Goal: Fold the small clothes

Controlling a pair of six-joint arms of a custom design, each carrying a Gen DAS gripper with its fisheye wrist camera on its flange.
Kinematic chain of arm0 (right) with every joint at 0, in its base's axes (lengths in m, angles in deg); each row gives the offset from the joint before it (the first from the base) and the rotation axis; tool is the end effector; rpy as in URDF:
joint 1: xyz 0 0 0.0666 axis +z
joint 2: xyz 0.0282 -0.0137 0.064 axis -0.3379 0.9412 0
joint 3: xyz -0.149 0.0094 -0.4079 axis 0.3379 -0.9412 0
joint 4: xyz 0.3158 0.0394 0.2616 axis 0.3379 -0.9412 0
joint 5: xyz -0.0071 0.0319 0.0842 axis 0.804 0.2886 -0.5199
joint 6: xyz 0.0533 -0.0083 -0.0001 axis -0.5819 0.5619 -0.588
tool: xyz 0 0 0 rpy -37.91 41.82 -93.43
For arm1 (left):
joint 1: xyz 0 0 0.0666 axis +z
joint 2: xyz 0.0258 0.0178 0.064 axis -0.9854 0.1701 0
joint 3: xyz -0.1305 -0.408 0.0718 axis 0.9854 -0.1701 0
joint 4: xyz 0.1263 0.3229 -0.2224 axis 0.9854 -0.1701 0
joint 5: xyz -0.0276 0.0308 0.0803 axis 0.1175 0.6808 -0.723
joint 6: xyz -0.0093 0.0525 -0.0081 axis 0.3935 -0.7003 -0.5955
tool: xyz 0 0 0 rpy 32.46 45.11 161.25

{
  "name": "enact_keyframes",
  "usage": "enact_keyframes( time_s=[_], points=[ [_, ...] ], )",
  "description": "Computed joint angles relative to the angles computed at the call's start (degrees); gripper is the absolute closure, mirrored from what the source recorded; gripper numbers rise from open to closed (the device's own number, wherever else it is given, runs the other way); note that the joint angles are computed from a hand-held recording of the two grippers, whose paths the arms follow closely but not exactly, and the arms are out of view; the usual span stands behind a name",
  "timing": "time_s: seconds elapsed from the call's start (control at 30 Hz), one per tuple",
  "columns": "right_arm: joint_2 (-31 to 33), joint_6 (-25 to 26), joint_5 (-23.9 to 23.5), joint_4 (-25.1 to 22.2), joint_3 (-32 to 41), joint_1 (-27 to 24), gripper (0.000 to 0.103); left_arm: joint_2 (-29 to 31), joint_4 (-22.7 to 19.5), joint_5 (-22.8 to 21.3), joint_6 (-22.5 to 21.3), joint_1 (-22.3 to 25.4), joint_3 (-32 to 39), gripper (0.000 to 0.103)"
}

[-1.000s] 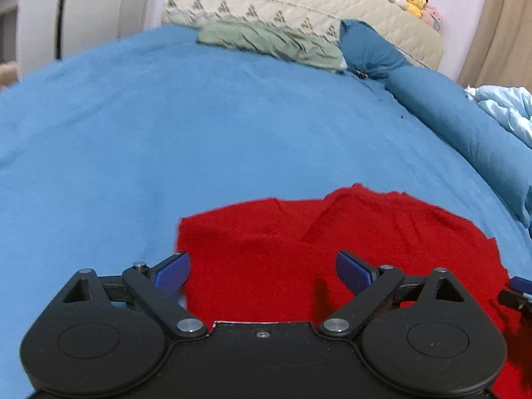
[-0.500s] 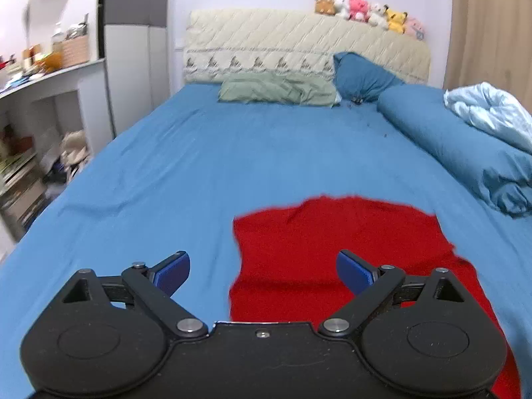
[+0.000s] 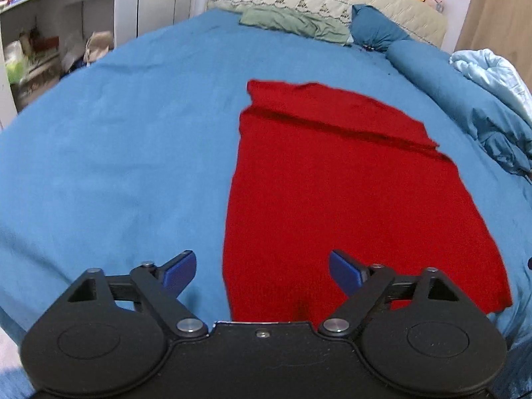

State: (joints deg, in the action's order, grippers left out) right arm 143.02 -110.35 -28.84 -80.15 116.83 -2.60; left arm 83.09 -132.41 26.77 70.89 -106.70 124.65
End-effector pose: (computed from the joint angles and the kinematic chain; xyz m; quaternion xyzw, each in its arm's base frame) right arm 0.3403 0.0933 0.5566 0.1253 0.9146 -0.0024 0.3845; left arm 0.4647 -0.2294 0.5389 0.0660 0.9282 -0.1072 0.3503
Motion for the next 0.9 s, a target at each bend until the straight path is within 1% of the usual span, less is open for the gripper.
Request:
enact_keyframes(
  time_s=[0.07,0.1,0.13,0.17,0.2,0.27,0.3,0.37,0.4,0.6,0.67,0.73,0.77,0.8,0.83,0.87,0.9],
  points=[
    [-1.1,-3.5,0.8,1.1,-2.7,1.2,0.01,-0.4,1.1,0.3,1.0,-0.3,-2.0,0.023],
    [-1.4,-5.2,1.3,1.4,-3.7,1.6,0.011,-0.4,1.4,0.2,1.3,-0.5,-2.5,0.028],
    [-1.5,-6.4,1.8,1.3,-4.3,2.2,0.015,-0.4,1.7,0.1,1.5,-0.8,-3.3,0.031],
    [-1.4,-7.5,2.6,0.9,-4.9,2.8,0.019,-0.5,1.7,-0.3,1.5,-1.1,-3.7,0.032],
    [-1.0,-8.1,3.0,0.6,-4.9,2.9,0.021,-0.4,1.4,-1.1,1.0,-1.4,-4.1,0.033],
    [-0.8,-9.1,2.1,1.0,-5.5,2.5,0.025,-0.8,1.5,-2.5,0.3,-1.9,-5.4,0.033],
    [-0.7,-9.7,1.4,1.2,-5.9,2.2,0.028,-0.7,1.3,-2.5,0.3,-1.9,-5.5,0.033],
    [-0.3,-9.6,-0.3,1.3,-6.2,1.5,0.046,-0.5,1.4,-1.7,-0.1,-1.4,-5.8,0.038],
    [0.0,-9.4,-0.8,1.0,-6.1,1.4,0.05,-0.4,1.4,-2.1,-0.2,-1.4,-6.0,0.04],
    [1.8,-8.7,-1.6,-0.1,-5.3,1.3,0.052,-0.5,2.3,-2.5,-0.4,-1.0,-7.1,0.048],
    [2.1,-8.6,-1.9,-0.3,-5.3,1.1,0.053,-0.7,2.2,-2.7,-0.2,-1.2,-7.3,0.054],
    [2.4,-8.3,-2.1,-0.4,-5.2,0.9,0.053,-0.4,2.1,-2.4,0.0,-1.1,-7.0,0.067],
    [2.4,-8.3,-2.0,-0.5,-5.2,1.0,0.054,-0.4,1.9,-2.4,0.0,-1.2,-6.9,0.07],
    [2.4,-8.1,-2.0,-0.4,-5.3,0.9,0.055,-0.4,1.9,-2.4,0.0,-1.2,-7.0,0.076],
    [2.4,-8.0,-2.1,-0.4,-5.3,0.9,0.058,-0.4,1.8,-2.3,0.0,-1.2,-6.9,0.083],
    [2.5,-8.0,-2.2,-0.3,-5.2,1.0,0.063,-0.4,1.8,-2.0,-0.1,-1.1,-6.9,0.086],
    [2.5,-7.8,-2.4,-0.2,-5.3,0.9,0.066,-0.5,1.7,-1.9,-0.2,-1.1,-7.0,0.091]
  ],
)
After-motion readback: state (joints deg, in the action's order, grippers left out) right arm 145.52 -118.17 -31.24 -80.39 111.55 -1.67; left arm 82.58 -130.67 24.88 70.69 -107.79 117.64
